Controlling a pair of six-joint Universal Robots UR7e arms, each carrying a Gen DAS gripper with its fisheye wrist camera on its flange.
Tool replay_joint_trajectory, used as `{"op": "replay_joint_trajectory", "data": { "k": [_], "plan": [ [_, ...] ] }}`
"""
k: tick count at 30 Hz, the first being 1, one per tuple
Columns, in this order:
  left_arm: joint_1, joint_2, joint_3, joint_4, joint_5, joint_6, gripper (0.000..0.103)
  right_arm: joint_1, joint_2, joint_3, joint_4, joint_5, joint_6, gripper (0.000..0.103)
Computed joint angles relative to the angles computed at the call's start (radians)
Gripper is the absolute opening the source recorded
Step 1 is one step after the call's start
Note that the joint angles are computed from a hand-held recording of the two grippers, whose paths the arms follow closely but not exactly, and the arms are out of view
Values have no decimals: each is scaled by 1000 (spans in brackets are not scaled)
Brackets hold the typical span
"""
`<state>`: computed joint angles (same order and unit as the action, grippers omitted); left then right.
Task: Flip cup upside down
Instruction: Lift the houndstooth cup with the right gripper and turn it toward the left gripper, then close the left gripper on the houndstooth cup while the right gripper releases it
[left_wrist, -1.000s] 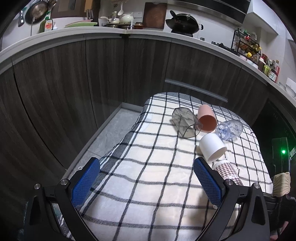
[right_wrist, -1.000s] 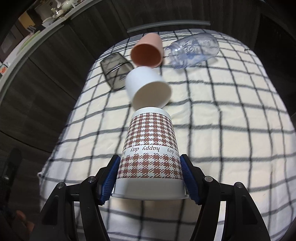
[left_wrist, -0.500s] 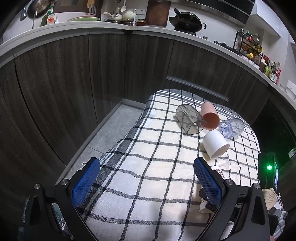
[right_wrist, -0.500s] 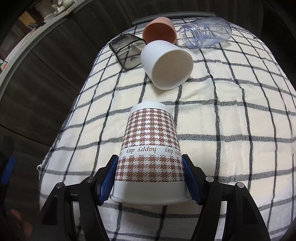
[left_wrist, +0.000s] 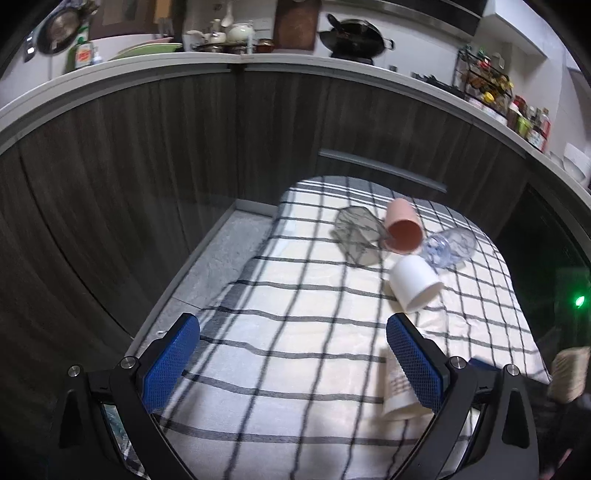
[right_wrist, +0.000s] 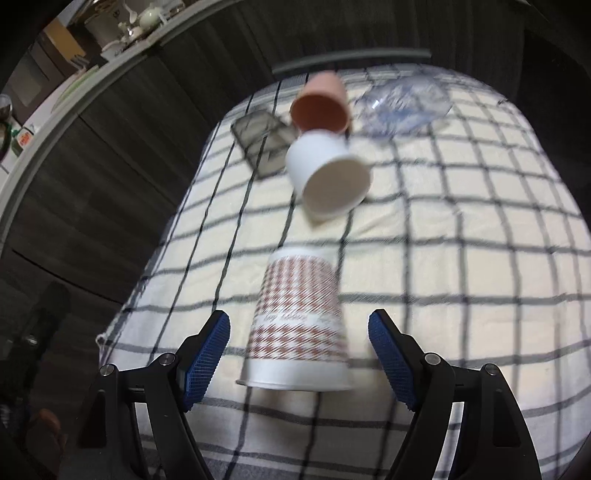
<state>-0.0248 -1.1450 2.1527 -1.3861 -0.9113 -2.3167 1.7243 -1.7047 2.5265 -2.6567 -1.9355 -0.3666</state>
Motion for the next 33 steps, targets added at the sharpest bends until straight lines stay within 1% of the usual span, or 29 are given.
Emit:
{"op": "replay_joint_trajectory", "data": {
  "k": [2, 4, 5, 9, 12, 15, 18, 21, 26, 28, 30, 31, 32, 33],
  "plan": [
    [25, 14, -19, -32, 9, 60, 103, 3, -26, -13, -6, -11, -7, 79],
    [51, 39, -45, -65, 25, 131, 103, 9, -50, -28, -17, -36, -16, 87],
    [61, 49, -52, -92, 35, 164, 103, 18, -55, -37, -33, -59, -26, 88],
    [115, 96, -92, -198, 49, 304, 103, 25, -76, -52, -95, -89, -71, 88],
    [161, 127, -125, -262, 32, 409, 103, 9, -86, -66, -134, -89, -100, 90],
    [204, 159, -163, -292, 2, 494, 103, -13, -75, -102, -116, -96, -105, 91],
    [253, 187, -199, -320, -46, 575, 103, -28, -66, -129, -106, -100, -118, 91],
    [312, 208, -221, -373, -115, 651, 103, -39, -43, -160, -97, -103, -119, 91],
    [412, 224, -253, -447, -254, 762, 102, -51, 9, -223, -36, -111, -83, 92],
    [456, 235, -265, -476, -332, 808, 101, -62, 27, -249, 4, -109, -61, 92],
    [492, 249, -272, -500, -391, 833, 99, -78, 36, -268, 40, -89, -45, 92],
    [511, 253, -270, -519, -422, 839, 94, -85, 41, -276, 56, -83, -37, 92],
    [530, 254, -265, -544, -453, 840, 92, -91, 48, -282, 67, -79, -29, 92],
    [548, 259, -264, -559, -482, 841, 92, -98, 54, -289, 79, -74, -24, 92]
  ]
}}
